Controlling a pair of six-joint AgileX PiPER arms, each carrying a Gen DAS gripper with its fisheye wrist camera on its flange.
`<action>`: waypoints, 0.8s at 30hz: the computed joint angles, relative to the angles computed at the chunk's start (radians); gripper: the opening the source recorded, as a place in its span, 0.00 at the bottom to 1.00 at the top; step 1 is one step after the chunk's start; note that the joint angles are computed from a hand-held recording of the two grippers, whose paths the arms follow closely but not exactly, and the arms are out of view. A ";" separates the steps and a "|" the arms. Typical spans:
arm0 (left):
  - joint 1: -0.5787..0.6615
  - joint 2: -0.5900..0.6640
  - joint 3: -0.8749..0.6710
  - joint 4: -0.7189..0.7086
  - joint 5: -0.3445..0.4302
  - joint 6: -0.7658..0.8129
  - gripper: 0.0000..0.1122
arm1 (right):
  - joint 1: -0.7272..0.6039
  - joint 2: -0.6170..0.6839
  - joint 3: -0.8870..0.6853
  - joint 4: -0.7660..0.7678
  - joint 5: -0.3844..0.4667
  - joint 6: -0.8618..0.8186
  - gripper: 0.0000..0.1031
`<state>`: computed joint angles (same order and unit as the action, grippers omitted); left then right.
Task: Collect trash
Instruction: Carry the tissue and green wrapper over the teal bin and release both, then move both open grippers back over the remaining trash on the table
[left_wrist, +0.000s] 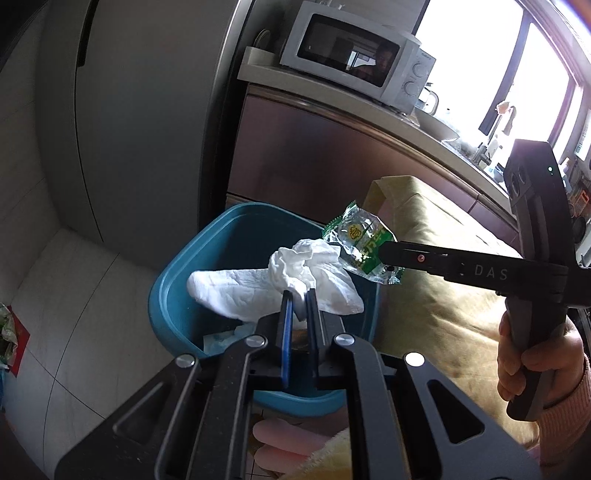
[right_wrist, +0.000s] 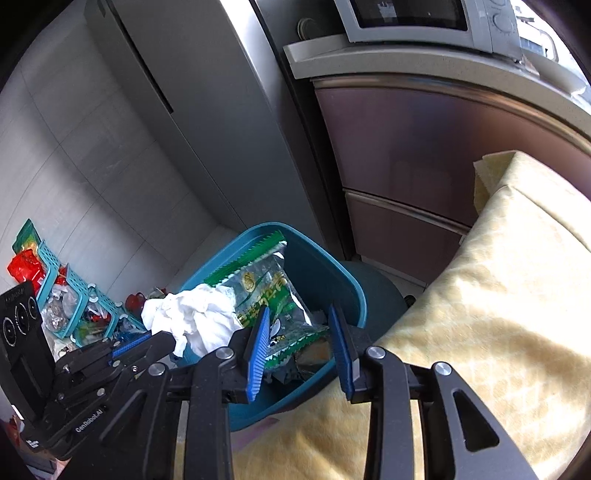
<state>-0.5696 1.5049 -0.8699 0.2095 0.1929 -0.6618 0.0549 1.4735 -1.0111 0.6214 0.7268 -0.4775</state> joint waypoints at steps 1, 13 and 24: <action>0.005 0.009 -0.003 -0.006 -0.002 0.007 0.07 | 0.008 0.009 -0.004 -0.011 -0.006 0.010 0.31; 0.021 0.109 -0.051 0.030 -0.028 -0.037 0.11 | 0.060 0.068 -0.032 -0.042 -0.029 0.053 0.35; -0.039 0.039 0.002 0.372 -0.084 -0.362 0.28 | -0.074 -0.035 0.050 0.116 0.037 -0.133 0.35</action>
